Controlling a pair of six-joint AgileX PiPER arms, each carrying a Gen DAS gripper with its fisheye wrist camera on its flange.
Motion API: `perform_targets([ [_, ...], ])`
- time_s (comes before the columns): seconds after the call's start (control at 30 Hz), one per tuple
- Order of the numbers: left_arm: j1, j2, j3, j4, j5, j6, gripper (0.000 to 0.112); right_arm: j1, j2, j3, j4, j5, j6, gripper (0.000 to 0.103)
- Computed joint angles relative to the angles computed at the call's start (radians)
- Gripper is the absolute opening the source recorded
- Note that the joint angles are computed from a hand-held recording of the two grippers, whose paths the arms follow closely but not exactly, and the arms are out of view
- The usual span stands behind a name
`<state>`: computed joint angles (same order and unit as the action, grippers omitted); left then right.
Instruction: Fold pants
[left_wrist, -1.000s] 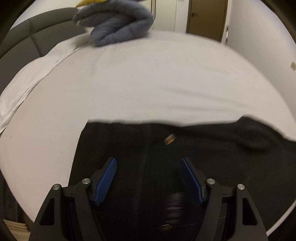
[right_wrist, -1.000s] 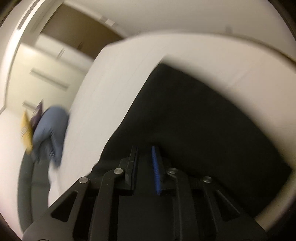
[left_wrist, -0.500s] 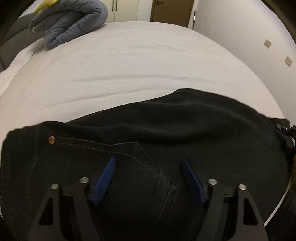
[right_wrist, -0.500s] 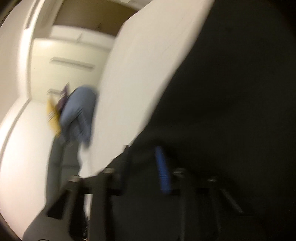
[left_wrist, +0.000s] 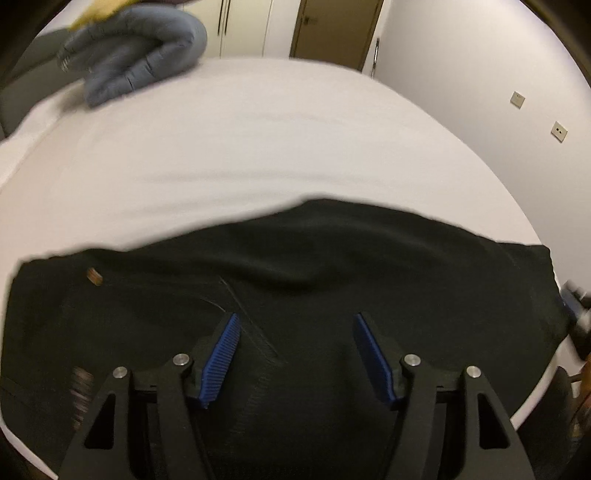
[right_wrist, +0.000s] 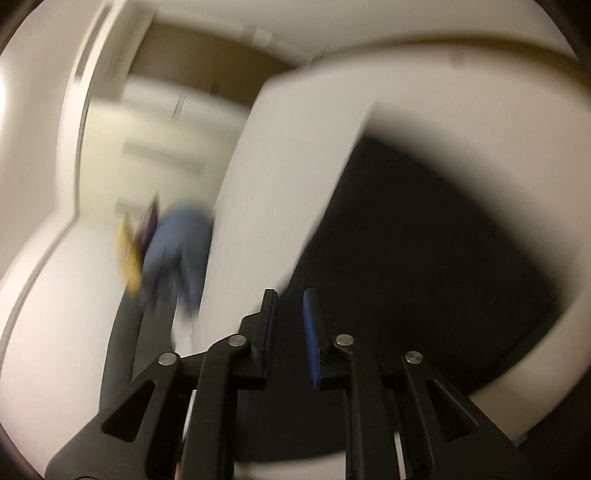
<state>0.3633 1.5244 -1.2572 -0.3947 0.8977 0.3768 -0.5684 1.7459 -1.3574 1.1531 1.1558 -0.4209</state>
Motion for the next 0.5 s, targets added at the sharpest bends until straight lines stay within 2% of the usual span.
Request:
perform_targets([
  [0.03,-0.002,0.020,0.006,0.016,0.003,-0.022,0.066,0.062,-0.005,0.046,-0.005,-0.014,-0.001,0.015],
  [0.07,0.006,0.024,0.027,0.008,-0.008,-0.013,0.065,0.084,0.003,0.095,-0.046,-0.068,0.025,0.007],
  [0.1,0.023,-0.001,0.067,-0.019,-0.033,0.028,0.064,0.079,0.006,0.137,-0.048,-0.092,0.019,0.000],
  [0.17,0.056,-0.021,0.079,-0.032,-0.006,0.048,0.056,-0.005,0.021,0.148,-0.010,-0.084,-0.030,0.000],
  [0.2,0.078,0.000,0.055,-0.045,0.007,0.060,0.044,-0.038,-0.010,0.150,-0.051,-0.120,-0.033,0.000],
  [0.23,0.109,0.004,0.049,-0.064,0.024,0.074,0.028,-0.062,-0.035,0.148,-0.084,-0.140,-0.022,0.000],
  [0.27,0.148,0.015,0.037,-0.086,0.046,0.090,0.023,-0.108,-0.042,0.133,-0.108,-0.155,-0.012,0.000],
  [0.33,0.211,0.039,-0.002,-0.108,0.093,0.105,0.005,-0.200,-0.052,0.093,-0.146,-0.134,0.050,0.000],
  [0.4,0.251,0.005,-0.019,-0.181,0.120,0.160,0.005,-0.234,-0.098,0.016,-0.273,-0.146,0.102,0.012],
  [0.43,0.271,0.003,-0.043,-0.258,0.155,0.197,0.005,-0.257,-0.093,-0.033,-0.312,-0.142,0.103,0.012],
  [0.47,0.280,0.009,-0.071,-0.333,0.188,0.221,0.005,-0.272,-0.115,-0.060,-0.310,-0.103,0.110,0.014],
  [0.5,0.265,0.012,-0.092,-0.369,0.201,0.214,0.005,-0.293,-0.137,-0.048,-0.269,-0.056,0.089,0.024],
])
